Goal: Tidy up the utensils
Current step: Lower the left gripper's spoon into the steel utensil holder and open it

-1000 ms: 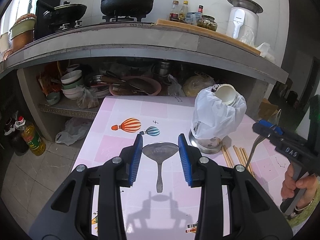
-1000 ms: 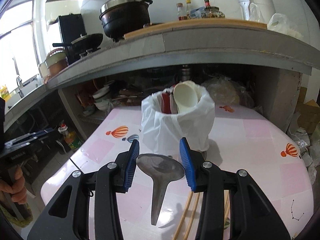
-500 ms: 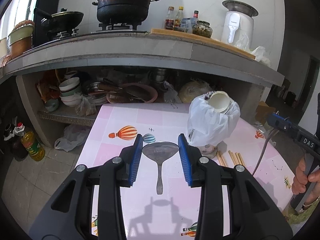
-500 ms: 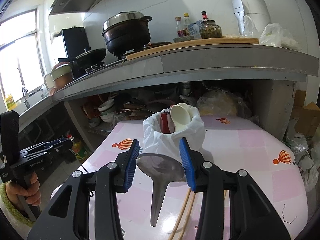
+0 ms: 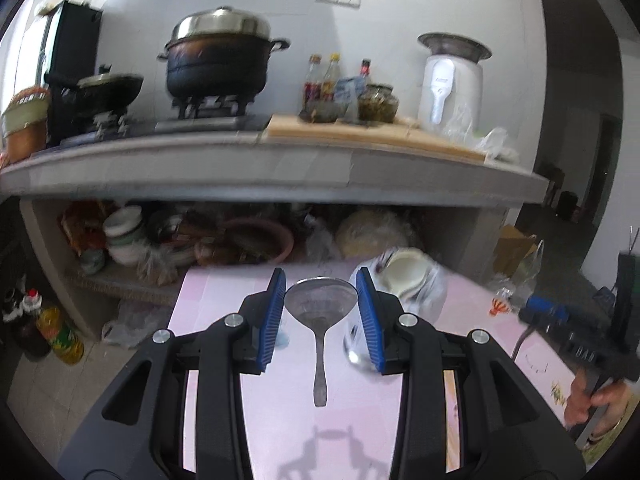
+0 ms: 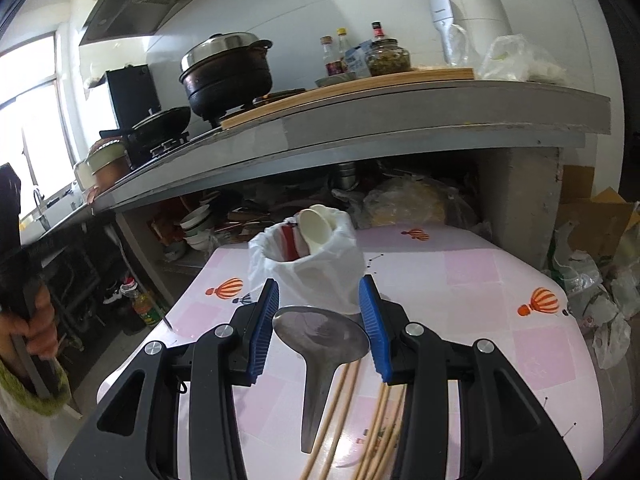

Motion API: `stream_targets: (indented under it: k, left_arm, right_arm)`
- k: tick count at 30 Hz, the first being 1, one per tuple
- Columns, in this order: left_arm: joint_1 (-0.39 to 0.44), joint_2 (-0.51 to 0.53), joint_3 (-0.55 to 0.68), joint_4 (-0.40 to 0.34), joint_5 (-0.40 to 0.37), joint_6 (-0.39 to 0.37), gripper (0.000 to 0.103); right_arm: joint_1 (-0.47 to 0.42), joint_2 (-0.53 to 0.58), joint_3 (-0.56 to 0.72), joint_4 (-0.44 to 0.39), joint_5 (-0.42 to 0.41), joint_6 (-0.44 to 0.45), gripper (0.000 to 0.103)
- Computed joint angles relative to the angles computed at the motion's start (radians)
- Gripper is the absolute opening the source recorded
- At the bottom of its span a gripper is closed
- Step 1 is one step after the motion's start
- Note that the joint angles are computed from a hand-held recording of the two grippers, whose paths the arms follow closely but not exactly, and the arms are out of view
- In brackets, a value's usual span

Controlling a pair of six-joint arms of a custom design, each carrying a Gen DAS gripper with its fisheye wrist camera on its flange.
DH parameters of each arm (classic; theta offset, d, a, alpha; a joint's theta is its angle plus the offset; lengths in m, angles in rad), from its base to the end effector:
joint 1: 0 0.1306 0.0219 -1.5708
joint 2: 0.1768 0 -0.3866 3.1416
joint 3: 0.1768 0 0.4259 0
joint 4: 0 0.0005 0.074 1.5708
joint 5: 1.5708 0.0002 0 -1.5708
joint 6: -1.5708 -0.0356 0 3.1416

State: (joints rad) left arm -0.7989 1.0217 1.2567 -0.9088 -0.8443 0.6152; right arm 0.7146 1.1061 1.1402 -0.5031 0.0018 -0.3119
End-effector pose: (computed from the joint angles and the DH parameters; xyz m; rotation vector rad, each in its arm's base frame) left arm 0.2779 -0.2481 0.5288 -0.2412 1.9840 0.0564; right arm 0.3293 0.2849 0.4661 -0.4190 2.0585 0.6320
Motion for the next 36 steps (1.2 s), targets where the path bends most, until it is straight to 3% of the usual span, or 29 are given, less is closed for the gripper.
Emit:
stream_targets:
  k: [5, 8, 11, 22, 36]
  left_arm:
    - [0.029, 0.067, 0.09, 0.138, 0.034, -0.178, 0.035]
    - [0.06, 0.124, 0.153, 0.19, 0.084, -0.237, 0.035]
    - [0.101, 0.187, 0.21, 0.22, 0.158, -0.255, 0.035]
    - [0.207, 0.372, 0.301, 0.248, 0.303, -0.272, 0.035]
    - [0.242, 0.459, 0.263, 0.275, 0.324, -0.298, 0.035]
  right_arm:
    - [-0.028, -0.011, -0.015, 0.001, -0.017, -0.018, 0.041]
    - [-0.039, -0.012, -0.02, 0.002, -0.03, -0.026, 0.041]
    - [-0.044, -0.009, -0.022, 0.007, -0.041, -0.031, 0.041]
    - [-0.068, 0.023, -0.018, 0.017, -0.088, -0.043, 0.041]
    - [-0.094, 0.055, -0.01, 0.017, -0.121, -0.051, 0.041]
